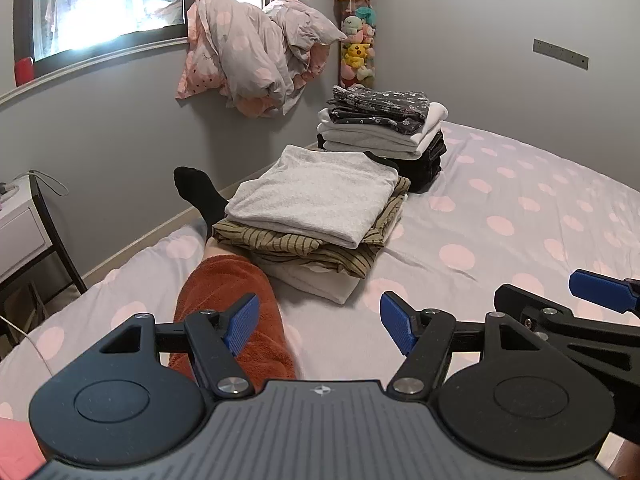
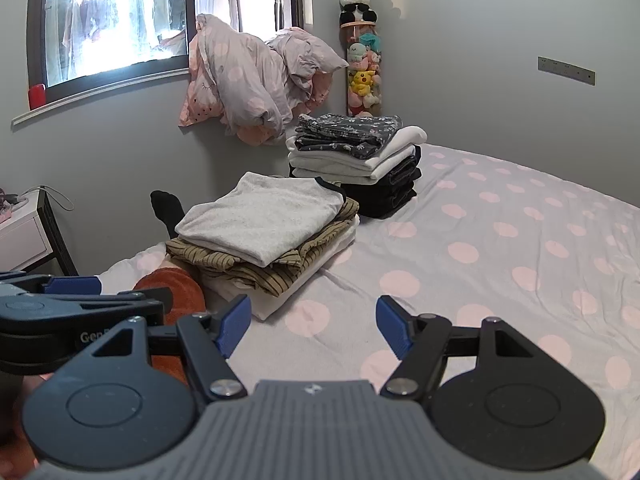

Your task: Fold clothes

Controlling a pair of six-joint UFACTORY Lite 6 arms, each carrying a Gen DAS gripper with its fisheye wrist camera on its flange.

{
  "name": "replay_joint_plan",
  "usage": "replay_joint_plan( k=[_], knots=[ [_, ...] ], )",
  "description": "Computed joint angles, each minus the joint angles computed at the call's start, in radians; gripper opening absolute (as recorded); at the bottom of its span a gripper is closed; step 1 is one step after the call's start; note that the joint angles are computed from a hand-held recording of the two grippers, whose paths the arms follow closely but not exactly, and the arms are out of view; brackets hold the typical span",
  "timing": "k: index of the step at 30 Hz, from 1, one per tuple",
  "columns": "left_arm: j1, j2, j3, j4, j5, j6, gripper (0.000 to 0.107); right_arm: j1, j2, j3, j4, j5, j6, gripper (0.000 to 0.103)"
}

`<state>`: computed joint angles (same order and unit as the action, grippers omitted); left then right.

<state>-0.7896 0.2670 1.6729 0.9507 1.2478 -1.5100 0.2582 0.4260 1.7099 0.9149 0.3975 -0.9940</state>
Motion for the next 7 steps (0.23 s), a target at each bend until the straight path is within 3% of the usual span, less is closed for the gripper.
replay_joint_plan(
  k=[7],
  knots=[
    [0.001,-0.007,-0.015,0.009,-0.003,-0.008,0.079,0.004,0.007,0.008,-0.016,0.001,0.014,0.072]
  ],
)
